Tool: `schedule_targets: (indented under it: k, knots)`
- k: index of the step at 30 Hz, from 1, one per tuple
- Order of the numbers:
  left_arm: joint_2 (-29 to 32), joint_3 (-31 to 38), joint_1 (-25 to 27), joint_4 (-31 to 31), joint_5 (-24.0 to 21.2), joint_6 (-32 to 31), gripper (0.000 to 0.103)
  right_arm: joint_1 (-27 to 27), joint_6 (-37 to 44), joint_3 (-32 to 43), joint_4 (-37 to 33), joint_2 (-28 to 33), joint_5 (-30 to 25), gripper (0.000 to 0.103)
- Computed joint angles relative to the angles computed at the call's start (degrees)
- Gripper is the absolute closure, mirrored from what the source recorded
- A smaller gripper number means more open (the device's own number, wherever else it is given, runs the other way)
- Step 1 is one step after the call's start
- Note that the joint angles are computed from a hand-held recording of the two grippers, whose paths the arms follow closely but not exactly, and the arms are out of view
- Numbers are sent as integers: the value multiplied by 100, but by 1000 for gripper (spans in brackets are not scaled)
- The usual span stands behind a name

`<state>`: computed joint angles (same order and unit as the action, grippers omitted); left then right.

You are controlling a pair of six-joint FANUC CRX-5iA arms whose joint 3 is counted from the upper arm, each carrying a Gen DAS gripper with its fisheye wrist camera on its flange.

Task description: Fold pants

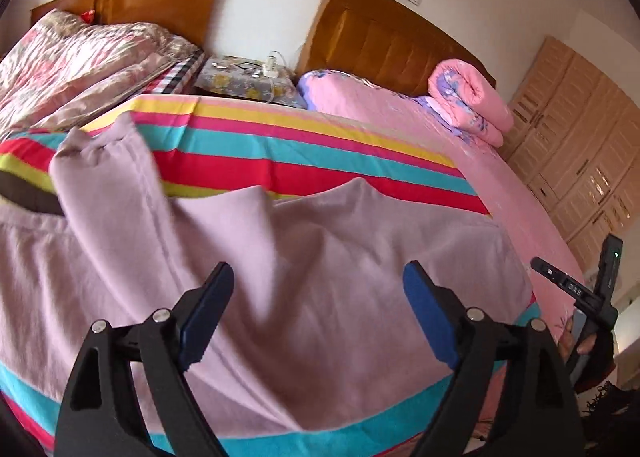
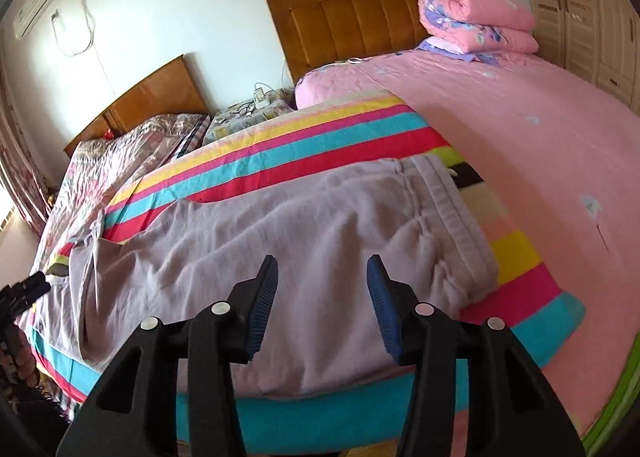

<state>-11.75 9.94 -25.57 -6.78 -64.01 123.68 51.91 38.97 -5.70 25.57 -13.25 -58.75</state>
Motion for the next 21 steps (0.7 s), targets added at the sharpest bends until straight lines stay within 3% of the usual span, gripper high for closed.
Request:
schedule_targets:
  k: [4, 6, 11, 12, 13, 16, 18, 21]
  knots:
    - [1503, 1195, 42, 511, -270, -781, 15, -284, 1229, 1159, -466, 1160, -369, 47]
    - [2093, 1673, 107, 793, -427, -1077, 15, -279, 1482, 1481, -293, 1607, -632, 37]
    - [3150, 2627, 14, 271, -1193, -1115, 15, -419, 1784, 1424, -442, 1934, -964, 27]
    - [3176, 2519, 32, 156, -1156, -1062, 13, -464, 1737, 1172, -499, 1737, -675, 26]
    - [3032, 2306, -34, -26, -819, -1192, 8, -537, 1745, 1079, -669, 1623, -581, 26]
    - [3054, 2339, -360, -863, -808, -1339, 5, -571, 1672, 924, -774, 1413, -584, 26]
    - [3077, 2506, -418, -1011, -1004, -1055, 7, -450, 1457, 884, -510, 1372, -697, 25]
    - [2552, 2079, -263, -800, -409, -809, 6, -288, 1069, 752, -115, 1240, -617, 25]
